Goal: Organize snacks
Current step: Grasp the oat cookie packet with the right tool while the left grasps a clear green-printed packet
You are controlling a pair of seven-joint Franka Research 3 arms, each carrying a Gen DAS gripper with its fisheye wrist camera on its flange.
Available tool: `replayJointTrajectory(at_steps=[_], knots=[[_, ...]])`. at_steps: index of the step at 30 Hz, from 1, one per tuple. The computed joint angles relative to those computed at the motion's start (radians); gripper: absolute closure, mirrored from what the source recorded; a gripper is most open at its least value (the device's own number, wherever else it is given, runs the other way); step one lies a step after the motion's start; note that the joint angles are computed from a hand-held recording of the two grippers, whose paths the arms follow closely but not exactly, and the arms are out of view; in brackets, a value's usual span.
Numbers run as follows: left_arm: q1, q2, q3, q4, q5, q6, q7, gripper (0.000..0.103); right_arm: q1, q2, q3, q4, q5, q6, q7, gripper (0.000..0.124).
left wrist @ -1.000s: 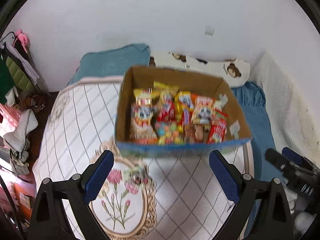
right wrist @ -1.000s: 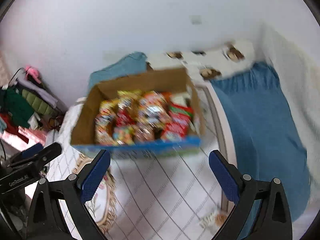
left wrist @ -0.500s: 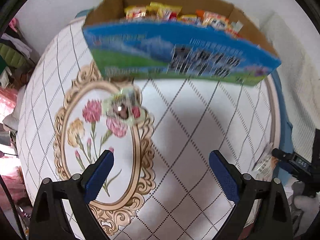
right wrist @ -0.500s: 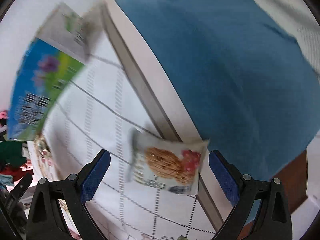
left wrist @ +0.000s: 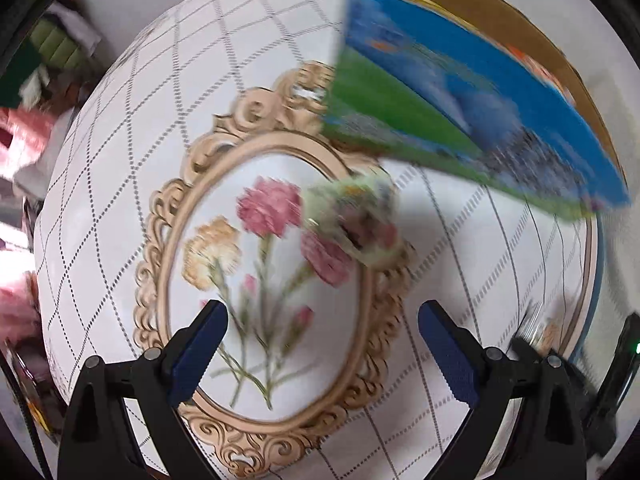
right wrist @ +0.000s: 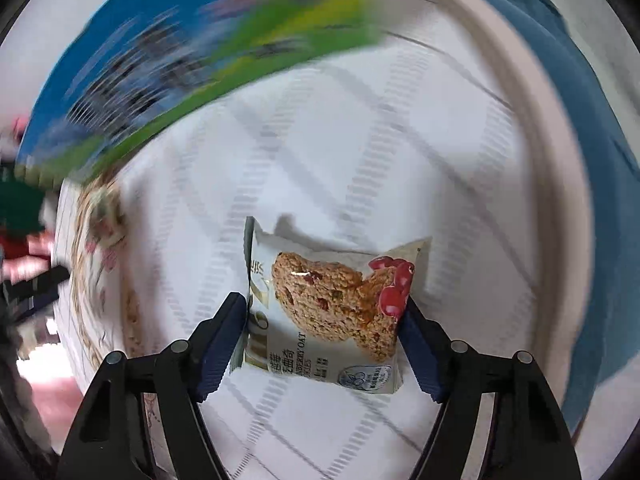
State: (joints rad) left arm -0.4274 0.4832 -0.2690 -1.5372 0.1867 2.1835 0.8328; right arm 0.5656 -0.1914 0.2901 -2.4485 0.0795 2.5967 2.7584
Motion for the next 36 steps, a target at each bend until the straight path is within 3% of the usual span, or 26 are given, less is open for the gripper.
replayJointTrajectory(at_steps=[7,11,13,15,16,19,24,31,33,36], knots=[[0.042,0.083,-0.004,0.102,-0.064,-0.027,0.050,0.006,0.013,0.167,-0.029,0.198,-0.088,-0.033,-0.102,0.046],[0.036,0.216,-0.011,0.276,-0.103,-0.102,0.110,0.006,0.021,0.166,-0.050,0.203,-0.029,-0.023,-0.162,0.045],[0.028,0.236,-0.004,0.291,-0.107,-0.063,0.112,0.008,0.020,0.155,-0.055,0.201,-0.001,-0.021,-0.181,0.043],[0.011,0.249,0.011,0.313,-0.087,-0.065,0.110,0.027,0.019,0.138,-0.058,0.188,0.038,-0.019,-0.212,0.039],[0.007,0.256,0.012,0.325,-0.082,-0.068,0.119,0.042,0.018,0.130,-0.058,0.183,0.046,-0.021,-0.215,0.038],[-0.009,0.295,0.016,0.389,-0.076,-0.094,0.129,0.045,0.010,0.123,-0.059,0.180,0.074,-0.022,-0.239,0.038],[-0.014,0.250,0.014,0.308,-0.069,-0.071,0.137,0.046,0.016,0.218,-0.060,0.286,0.024,-0.046,-0.210,0.037],[0.037,0.079,-0.036,0.009,-0.130,0.018,0.173,0.045,0.051,0.255,-0.063,0.330,-0.062,-0.109,-0.196,0.044],[0.047,0.076,-0.044,-0.018,-0.155,0.030,0.184,0.044,0.060,0.272,-0.063,0.347,-0.067,-0.129,-0.204,0.044],[0.018,0.132,-0.028,0.047,-0.125,-0.016,0.177,0.043,0.074,0.323,-0.070,0.408,-0.101,-0.189,-0.207,0.043]])
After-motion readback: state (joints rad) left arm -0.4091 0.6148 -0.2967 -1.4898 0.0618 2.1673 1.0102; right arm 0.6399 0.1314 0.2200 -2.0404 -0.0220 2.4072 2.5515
